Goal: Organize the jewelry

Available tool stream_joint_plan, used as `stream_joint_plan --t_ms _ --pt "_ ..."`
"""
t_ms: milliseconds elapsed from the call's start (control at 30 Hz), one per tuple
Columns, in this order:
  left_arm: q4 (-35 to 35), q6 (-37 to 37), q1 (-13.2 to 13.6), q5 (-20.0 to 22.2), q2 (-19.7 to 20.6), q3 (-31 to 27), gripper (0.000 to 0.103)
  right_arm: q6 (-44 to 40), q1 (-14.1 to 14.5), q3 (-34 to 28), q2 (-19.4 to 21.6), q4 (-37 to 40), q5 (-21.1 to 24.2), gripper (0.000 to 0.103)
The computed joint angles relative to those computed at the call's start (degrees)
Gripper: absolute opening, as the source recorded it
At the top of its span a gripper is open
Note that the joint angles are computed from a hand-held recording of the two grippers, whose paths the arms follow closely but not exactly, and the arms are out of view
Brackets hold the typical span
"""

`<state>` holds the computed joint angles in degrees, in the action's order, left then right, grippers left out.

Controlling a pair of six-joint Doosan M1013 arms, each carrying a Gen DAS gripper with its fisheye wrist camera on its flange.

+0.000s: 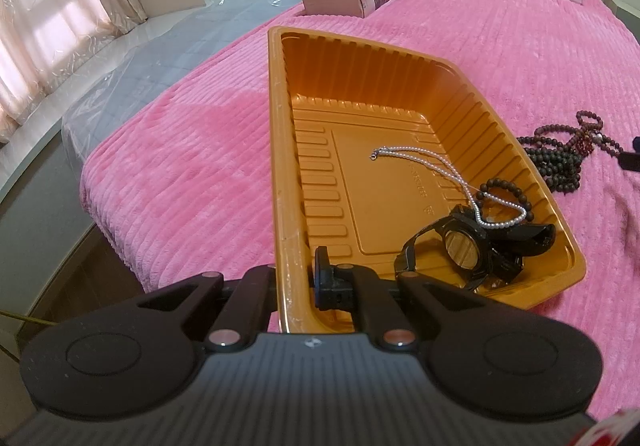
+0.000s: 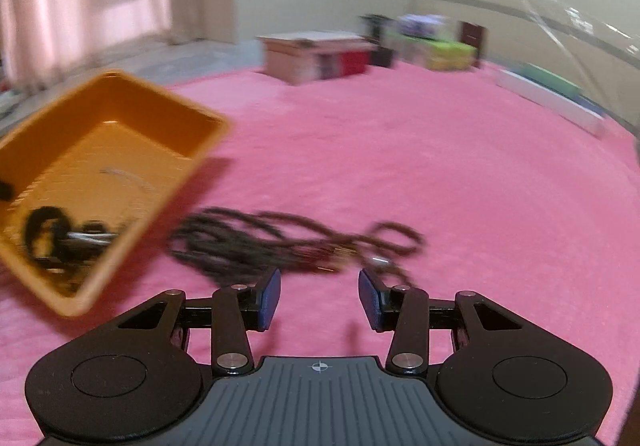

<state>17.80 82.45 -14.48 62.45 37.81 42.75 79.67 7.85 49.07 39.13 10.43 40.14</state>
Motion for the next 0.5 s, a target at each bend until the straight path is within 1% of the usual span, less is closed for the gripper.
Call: stream_joint_plan --t_ms 167,433,500 --pt "0.11 -0.04 -0.01 0.13 0.04 -0.09 0.003 2.67 -1.04 -1.23 0.62 -1.97 0.55 0.044" --pt "0.06 -0.02 0.02 0.10 -0.01 -0.04 0.003 4.13 -1.40 -3.32 2.07 -3.90 0.60 0.043" --pt "0.09 -0.03 0.02 0.11 -0.04 -0.02 0.003 3.52 -1.54 -4.36 2.74 -3.83 1.67 0.038"
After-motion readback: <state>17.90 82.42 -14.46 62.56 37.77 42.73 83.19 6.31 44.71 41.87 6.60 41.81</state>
